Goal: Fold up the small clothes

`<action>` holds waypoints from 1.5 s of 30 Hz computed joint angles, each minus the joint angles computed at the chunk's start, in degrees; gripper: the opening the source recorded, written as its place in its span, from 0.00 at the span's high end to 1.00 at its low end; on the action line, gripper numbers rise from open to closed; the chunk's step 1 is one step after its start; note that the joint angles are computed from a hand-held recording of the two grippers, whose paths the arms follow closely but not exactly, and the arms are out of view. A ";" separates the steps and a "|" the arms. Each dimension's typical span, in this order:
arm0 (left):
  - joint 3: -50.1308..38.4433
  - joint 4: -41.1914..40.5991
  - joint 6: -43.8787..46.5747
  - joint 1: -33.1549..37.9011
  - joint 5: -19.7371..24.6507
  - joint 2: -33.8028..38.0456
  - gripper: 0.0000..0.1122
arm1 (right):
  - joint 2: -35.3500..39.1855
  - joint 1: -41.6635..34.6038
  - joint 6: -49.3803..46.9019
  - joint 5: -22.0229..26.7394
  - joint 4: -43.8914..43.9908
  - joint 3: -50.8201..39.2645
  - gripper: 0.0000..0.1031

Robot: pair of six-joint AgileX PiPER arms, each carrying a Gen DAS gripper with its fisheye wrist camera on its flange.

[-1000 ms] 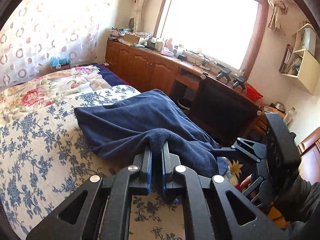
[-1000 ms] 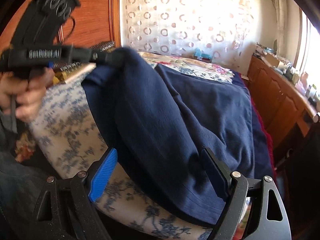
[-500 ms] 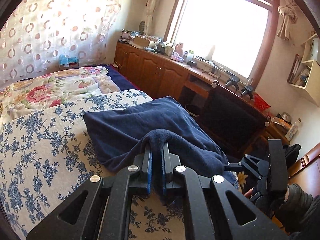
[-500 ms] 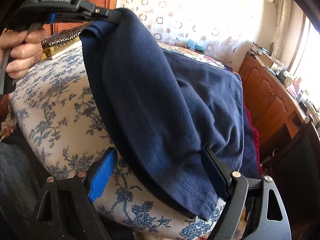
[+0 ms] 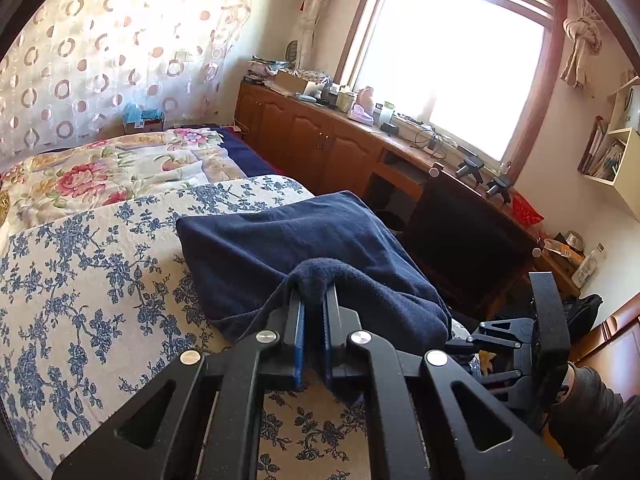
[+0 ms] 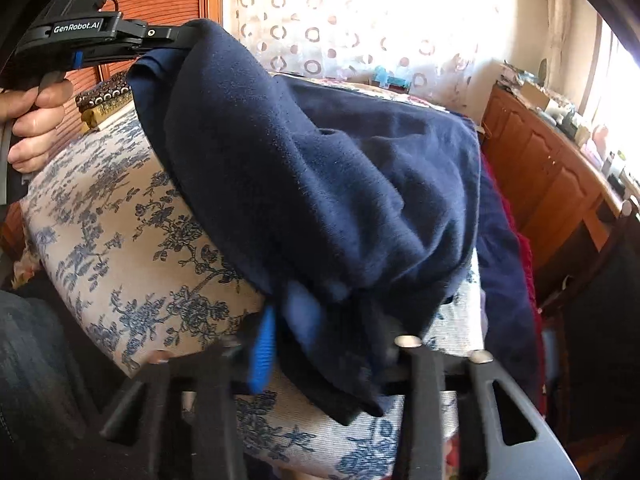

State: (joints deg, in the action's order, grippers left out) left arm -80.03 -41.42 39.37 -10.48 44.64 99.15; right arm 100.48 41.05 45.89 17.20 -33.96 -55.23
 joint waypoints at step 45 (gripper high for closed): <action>-60.17 27.63 -25.88 1.33 20.46 43.16 0.33 | 19.64 -15.54 -20.34 10.09 18.59 -44.36 0.25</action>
State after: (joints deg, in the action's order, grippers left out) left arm -140.20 -13.79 13.49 -9.14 65.10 142.31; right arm 120.12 25.51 25.55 27.29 -15.37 -99.59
